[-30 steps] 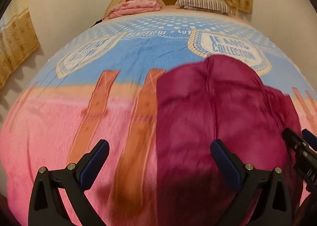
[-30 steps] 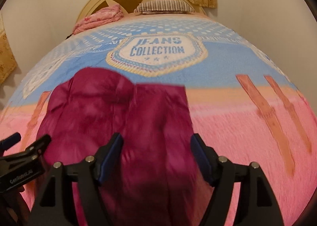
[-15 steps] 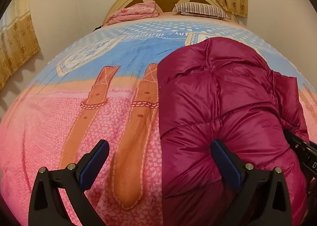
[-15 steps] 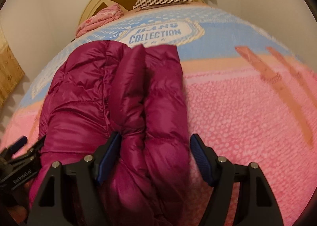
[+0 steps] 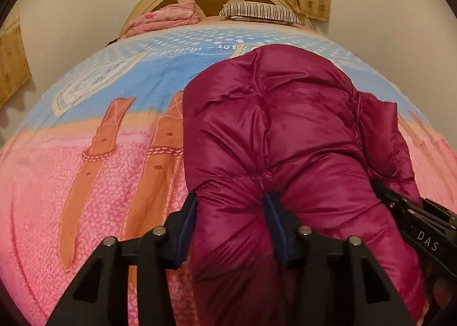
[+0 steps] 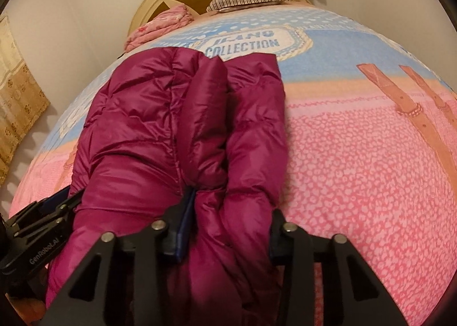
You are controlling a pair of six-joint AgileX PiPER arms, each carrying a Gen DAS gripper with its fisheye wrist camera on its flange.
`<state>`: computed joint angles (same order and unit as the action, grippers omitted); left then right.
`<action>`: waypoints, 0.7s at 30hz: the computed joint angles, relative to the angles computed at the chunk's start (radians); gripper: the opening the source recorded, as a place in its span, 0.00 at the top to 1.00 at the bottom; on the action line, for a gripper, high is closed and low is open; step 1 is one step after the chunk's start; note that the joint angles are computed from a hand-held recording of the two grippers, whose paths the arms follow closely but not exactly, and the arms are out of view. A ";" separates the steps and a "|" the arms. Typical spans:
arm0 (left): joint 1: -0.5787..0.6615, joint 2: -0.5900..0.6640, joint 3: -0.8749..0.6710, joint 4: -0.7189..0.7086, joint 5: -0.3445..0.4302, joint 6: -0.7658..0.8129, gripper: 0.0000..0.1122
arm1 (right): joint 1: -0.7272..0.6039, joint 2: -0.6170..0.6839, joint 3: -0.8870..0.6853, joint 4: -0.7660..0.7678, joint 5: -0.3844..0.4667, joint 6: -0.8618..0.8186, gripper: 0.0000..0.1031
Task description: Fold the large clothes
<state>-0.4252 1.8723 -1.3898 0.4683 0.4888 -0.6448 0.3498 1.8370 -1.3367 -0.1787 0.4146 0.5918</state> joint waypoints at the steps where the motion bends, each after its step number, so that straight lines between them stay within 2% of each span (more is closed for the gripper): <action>1: -0.008 0.000 -0.003 0.014 0.007 -0.004 0.62 | 0.000 0.002 -0.003 -0.006 -0.001 0.001 0.65; 5: -0.040 -0.026 0.010 0.124 0.034 -0.069 0.78 | 0.019 -0.035 0.049 -0.067 -0.040 0.060 0.75; 7: -0.043 -0.056 0.022 0.131 0.044 -0.071 0.86 | 0.025 -0.056 0.071 -0.092 -0.052 0.090 0.78; 10: -0.034 -0.102 0.040 0.116 0.044 -0.054 0.91 | 0.035 -0.091 0.098 -0.113 -0.062 0.119 0.80; 16: -0.038 -0.202 0.090 0.179 0.060 -0.083 0.98 | 0.076 -0.132 0.110 -0.142 -0.061 0.140 0.82; 21: -0.024 -0.247 0.124 0.164 0.063 -0.051 1.00 | 0.112 -0.153 0.108 -0.186 -0.053 0.181 0.82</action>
